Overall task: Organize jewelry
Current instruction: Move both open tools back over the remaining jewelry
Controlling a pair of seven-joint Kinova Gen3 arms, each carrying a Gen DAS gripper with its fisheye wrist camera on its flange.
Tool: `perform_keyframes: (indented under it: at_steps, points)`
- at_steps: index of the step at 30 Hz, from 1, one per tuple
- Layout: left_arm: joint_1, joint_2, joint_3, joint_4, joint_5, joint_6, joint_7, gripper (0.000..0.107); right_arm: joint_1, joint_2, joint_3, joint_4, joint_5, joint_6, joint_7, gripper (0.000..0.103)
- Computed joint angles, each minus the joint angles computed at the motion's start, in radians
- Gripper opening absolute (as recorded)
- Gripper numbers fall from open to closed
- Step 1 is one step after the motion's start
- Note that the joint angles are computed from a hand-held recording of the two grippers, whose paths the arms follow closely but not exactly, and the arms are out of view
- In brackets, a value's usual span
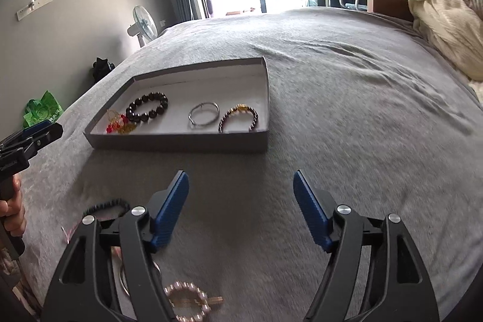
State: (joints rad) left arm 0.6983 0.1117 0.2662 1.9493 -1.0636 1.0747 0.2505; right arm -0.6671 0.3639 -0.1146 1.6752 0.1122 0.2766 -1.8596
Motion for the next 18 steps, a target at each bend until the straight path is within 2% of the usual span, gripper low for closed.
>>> perform_keyframes:
  at_steps: [2, 10, 18]
  points:
    - [0.011, 0.007, 0.007, 0.009, 0.006, 0.003, 0.018, 0.085, -0.011, -0.01, 0.015, 0.029, 0.007, -0.012, -0.013, 0.076]
    - [0.057, 0.038, 0.012, 0.043, 0.031, -0.029, 0.058, 0.088, -0.029, -0.049, 0.042, 0.111, 0.01, -0.076, -0.062, 0.094]
    - [0.113, 0.058, 0.013, 0.049, 0.004, -0.02, 0.112, 0.092, -0.132, -0.079, 0.112, 0.169, 0.098, -0.102, -0.116, 0.097]
